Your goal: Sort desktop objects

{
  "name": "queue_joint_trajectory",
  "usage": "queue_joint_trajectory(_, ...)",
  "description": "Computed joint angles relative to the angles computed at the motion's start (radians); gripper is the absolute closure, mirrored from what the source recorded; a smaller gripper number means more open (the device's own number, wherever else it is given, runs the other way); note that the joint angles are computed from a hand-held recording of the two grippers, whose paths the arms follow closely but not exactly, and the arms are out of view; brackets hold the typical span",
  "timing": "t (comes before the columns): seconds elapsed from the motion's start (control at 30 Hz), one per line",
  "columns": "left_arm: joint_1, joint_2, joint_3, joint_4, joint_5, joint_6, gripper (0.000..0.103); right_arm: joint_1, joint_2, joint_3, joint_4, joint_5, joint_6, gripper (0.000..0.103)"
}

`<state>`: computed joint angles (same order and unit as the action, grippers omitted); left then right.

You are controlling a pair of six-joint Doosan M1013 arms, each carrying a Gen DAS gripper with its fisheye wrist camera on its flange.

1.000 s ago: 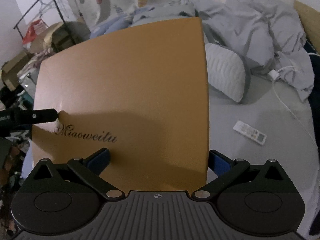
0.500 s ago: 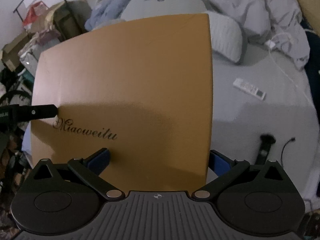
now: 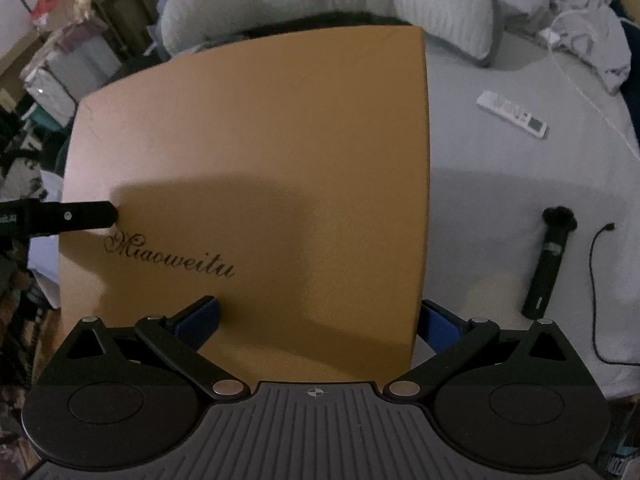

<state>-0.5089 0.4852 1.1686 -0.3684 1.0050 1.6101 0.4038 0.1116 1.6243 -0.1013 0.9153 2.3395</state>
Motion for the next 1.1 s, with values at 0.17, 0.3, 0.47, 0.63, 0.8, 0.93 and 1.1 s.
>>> queue_joint_trajectory(0.17, -0.003, 0.023, -0.018, 0.013, 0.014, -0.007, 0.000, -0.018, 0.020, 0.002, 0.043, -0.001, -0.023, 0.000)
queue_joint_trajectory(0.3, -0.004, 0.044, -0.042, 0.024, 0.031, -0.013, 0.000, -0.037, 0.035, -0.005, 0.076, 0.000, -0.049, 0.000)
queue_joint_trajectory(0.47, -0.009, 0.073, -0.079, 0.053, 0.056, -0.031, 0.000, -0.066, 0.053, -0.010, 0.132, -0.006, -0.085, 0.000)
queue_joint_trajectory(0.63, -0.013, 0.097, -0.102, 0.063, 0.084, -0.029, 0.000, -0.078, 0.062, -0.007, 0.154, -0.006, -0.089, 0.000)
queue_joint_trajectory(0.8, -0.016, 0.103, -0.107, 0.068, 0.083, -0.025, 0.000, -0.092, 0.069, 0.000, 0.179, -0.012, -0.100, 0.000)
queue_joint_trajectory(0.93, -0.015, 0.101, -0.103, 0.068, 0.080, -0.014, 0.000, -0.101, 0.074, 0.005, 0.190, -0.023, -0.111, 0.000)
queue_joint_trajectory(1.1, -0.007, 0.088, -0.078, 0.053, 0.058, -0.001, 0.000, -0.091, 0.074, 0.005, 0.175, -0.027, -0.101, 0.000)
